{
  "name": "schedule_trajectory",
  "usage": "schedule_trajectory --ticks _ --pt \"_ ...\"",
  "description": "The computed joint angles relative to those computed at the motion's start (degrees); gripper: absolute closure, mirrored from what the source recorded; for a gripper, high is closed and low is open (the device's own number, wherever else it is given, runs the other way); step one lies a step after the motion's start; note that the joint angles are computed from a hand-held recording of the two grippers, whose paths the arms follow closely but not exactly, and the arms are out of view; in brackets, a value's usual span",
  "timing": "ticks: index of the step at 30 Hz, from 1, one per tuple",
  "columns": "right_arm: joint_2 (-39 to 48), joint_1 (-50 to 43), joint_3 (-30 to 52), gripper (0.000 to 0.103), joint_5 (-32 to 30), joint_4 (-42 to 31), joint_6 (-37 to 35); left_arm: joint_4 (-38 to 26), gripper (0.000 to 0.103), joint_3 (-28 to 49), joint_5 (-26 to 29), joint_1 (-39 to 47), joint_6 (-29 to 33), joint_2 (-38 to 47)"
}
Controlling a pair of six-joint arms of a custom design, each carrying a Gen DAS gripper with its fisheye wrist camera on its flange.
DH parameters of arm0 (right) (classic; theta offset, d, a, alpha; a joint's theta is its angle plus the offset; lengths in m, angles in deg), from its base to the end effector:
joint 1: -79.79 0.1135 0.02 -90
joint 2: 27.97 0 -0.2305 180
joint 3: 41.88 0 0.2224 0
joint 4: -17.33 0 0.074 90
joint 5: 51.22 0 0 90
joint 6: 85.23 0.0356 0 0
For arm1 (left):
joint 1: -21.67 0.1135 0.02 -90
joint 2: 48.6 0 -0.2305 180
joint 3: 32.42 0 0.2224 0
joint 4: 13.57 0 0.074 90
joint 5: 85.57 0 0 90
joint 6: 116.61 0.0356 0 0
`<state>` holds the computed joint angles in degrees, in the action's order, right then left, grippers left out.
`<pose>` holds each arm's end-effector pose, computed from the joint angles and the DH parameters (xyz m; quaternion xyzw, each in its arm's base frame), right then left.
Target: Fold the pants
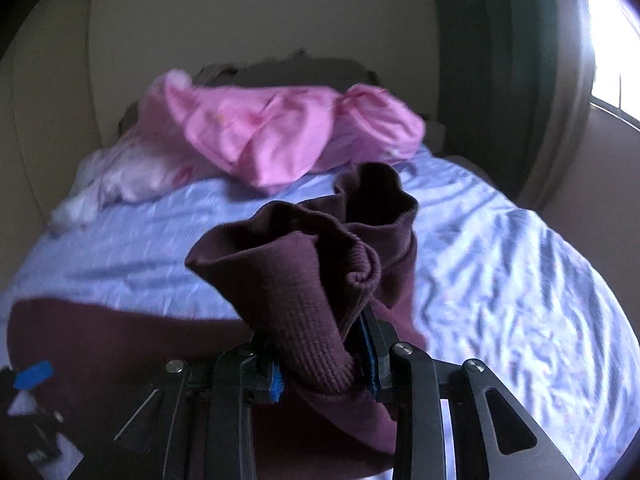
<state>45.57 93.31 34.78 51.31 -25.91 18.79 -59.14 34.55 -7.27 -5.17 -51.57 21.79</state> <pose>0.2545 0.0533 0.2766 0.0499 0.9011 0.0037 0.4307 0.2139 -0.1001 0.2352 -0.0204 0.9322 -0.0663 0.3552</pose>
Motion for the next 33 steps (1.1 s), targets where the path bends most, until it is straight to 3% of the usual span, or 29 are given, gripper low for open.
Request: schedule_trajectory --ticks 3,8,18,21,22,23,24,28,33 --pt "2.97 6.90 -0.65 0.071 5.84 1.35 1.32 -0.09 0.029 -1.42 4.80 5.86 0.67 -1.33" --pt "7.68 16.28 -3.89 0.071 13.68 5.40 3.28 0.12 0.030 -2.59 7.97 10.76 1.23 -3.72" --pt "16.22 25.97 -5.60 0.062 21.19 6.40 3.95 -2.12 0.025 -1.50 1.80 11.58 3.40 -4.29" --pt "16.25 28.59 -5.76 0.052 22.04 4.83 2.68 -3.42 0.025 -0.97 2.85 13.66 3.81 -4.90" --pt "16.23 29.44 -5.94 0.027 20.59 4.46 1.79 -3.90 0.025 -0.93 3.15 14.29 3.91 -5.44" --pt "15.80 29.52 -6.29 0.010 17.65 5.05 0.52 -4.43 0.025 -0.81 3.45 14.77 4.04 -5.90" --pt "15.01 31.02 -7.07 0.010 14.15 6.00 -0.83 -5.07 0.025 -0.65 3.85 15.35 4.42 -6.50" --pt "16.08 38.76 -5.69 0.010 18.33 6.36 -1.51 -9.19 0.024 -1.11 5.56 20.37 8.05 -12.60" --pt "9.15 40.72 -5.95 0.010 14.31 5.68 1.77 -14.23 0.017 -5.52 14.24 35.02 12.49 -23.84"
